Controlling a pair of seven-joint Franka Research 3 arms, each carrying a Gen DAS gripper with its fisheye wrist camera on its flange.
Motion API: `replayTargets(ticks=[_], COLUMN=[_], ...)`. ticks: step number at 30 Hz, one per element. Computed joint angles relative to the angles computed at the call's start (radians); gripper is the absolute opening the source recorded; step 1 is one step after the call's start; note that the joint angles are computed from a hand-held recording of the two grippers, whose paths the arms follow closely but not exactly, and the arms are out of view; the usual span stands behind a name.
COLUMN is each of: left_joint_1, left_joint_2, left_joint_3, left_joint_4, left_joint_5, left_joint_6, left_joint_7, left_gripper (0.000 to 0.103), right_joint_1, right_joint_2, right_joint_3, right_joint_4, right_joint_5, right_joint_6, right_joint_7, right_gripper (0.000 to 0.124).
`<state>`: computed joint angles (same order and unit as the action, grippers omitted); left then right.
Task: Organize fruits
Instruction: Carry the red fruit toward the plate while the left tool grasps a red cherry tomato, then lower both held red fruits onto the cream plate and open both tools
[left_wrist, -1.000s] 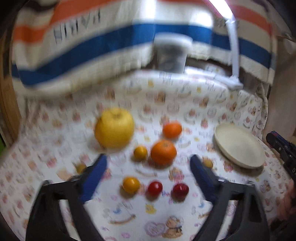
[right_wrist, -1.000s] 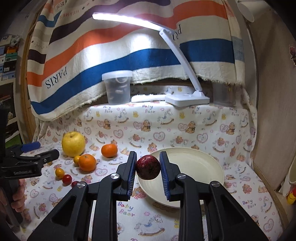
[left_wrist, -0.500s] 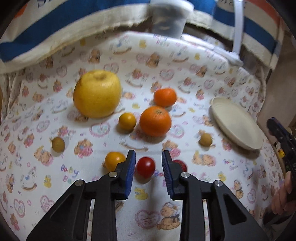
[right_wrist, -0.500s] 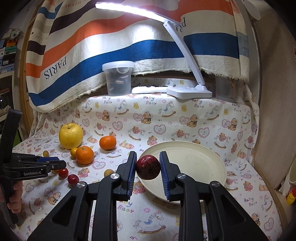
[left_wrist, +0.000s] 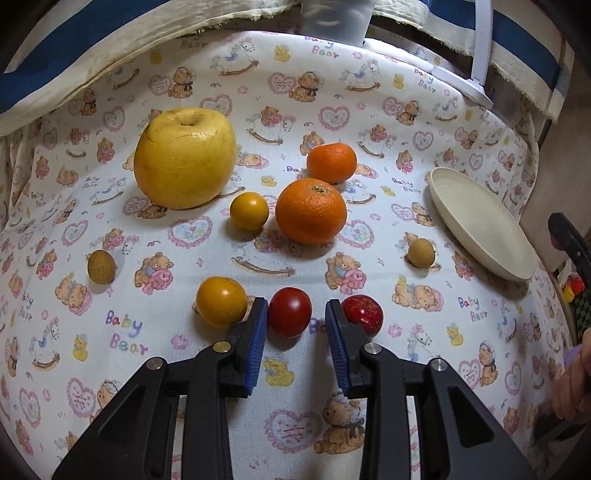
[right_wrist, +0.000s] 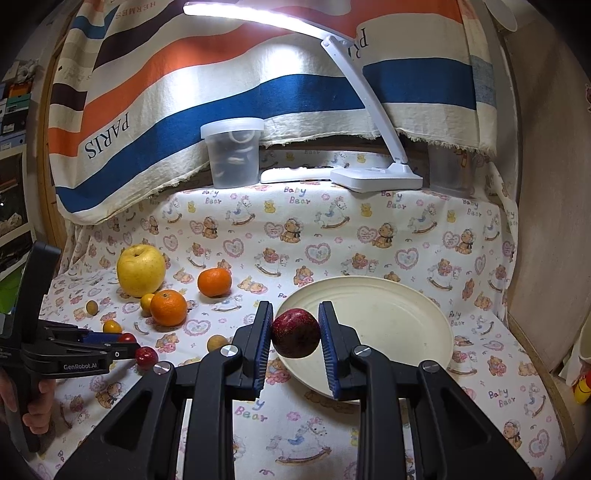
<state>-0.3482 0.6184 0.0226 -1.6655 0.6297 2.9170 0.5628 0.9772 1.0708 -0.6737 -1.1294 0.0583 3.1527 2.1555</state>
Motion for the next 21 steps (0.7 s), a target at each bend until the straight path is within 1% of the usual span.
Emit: replayTargets(ticks=[3, 4, 6, 7, 9, 12, 14, 15, 16, 17, 18, 19, 20, 21], left_joint_1=[-0.004, -0.021, -0.081, -0.097, -0.103, -0.094, -0.077, -0.055, -0.024, 0.011, 0.058, 0.098, 0.114, 0.115], left_joint_2=[-0.008, -0.014, -0.032, -0.04, -0.053, -0.06, -0.05, -0.037, -0.017, 0.005, 0.039, 0.081, 0.115, 0.158], left_joint_3=[0.009, 0.03, 0.104, 0.125, 0.131, 0.106, 0.068, 0.03, -0.022, -0.079, -0.16, -0.237, -0.279, -0.305], left_joint_4=[-0.012, -0.016, -0.029, -0.033, -0.032, -0.002, 0.04, 0.069, 0.105, 0.14, 0.188, 0.248, 0.298, 0.364], left_joint_5=[0.008, 0.024, 0.091, 0.121, 0.163, 0.199, 0.197, 0.176, 0.136, 0.084, 0.01, -0.065, -0.112, -0.15], left_joint_6=[0.025, 0.03, 0.046, 0.056, 0.069, 0.063, 0.052, 0.044, 0.033, 0.016, -0.018, -0.064, -0.099, -0.14], left_joint_7=[-0.006, -0.023, -0.103, -0.136, -0.165, -0.158, -0.12, -0.072, -0.004, 0.076, 0.186, 0.291, 0.35, 0.401], left_gripper=[0.021, 0.021, 0.021, 0.021, 0.021, 0.021, 0.021, 0.021, 0.021, 0.021, 0.021, 0.021, 0.021, 0.021], right_joint_1=[0.006, 0.008, 0.01, 0.011, 0.015, 0.021, 0.046, 0.064, 0.065, 0.048, 0.017, -0.024, -0.067, -0.098], right_joint_2=[-0.002, -0.003, -0.009, -0.013, -0.019, -0.033, -0.025, -0.014, -0.007, -0.011, -0.02, -0.032, -0.039, -0.041], right_joint_3=[-0.012, -0.016, -0.021, -0.025, -0.038, -0.058, -0.115, -0.157, -0.174, -0.159, -0.119, -0.06, 0.002, 0.046], right_joint_4=[-0.009, -0.012, -0.023, -0.028, -0.039, -0.066, -0.076, -0.074, -0.057, -0.039, -0.016, 0.006, 0.032, 0.056], right_joint_5=[0.008, 0.012, 0.022, 0.03, 0.042, 0.071, 0.095, 0.101, 0.096, 0.086, 0.08, 0.081, 0.084, 0.08], right_joint_6=[0.006, 0.009, 0.016, 0.015, 0.016, 0.028, -0.002, -0.042, -0.103, -0.148, -0.187, -0.211, -0.238, -0.27], right_joint_7=[0.008, 0.01, 0.013, 0.015, 0.023, 0.04, 0.077, 0.115, 0.144, 0.15, 0.142, 0.123, 0.101, 0.084], right_gripper=[0.026, 0.026, 0.026, 0.026, 0.026, 0.026, 0.026, 0.026, 0.026, 0.026, 0.026, 0.026, 0.026, 0.026])
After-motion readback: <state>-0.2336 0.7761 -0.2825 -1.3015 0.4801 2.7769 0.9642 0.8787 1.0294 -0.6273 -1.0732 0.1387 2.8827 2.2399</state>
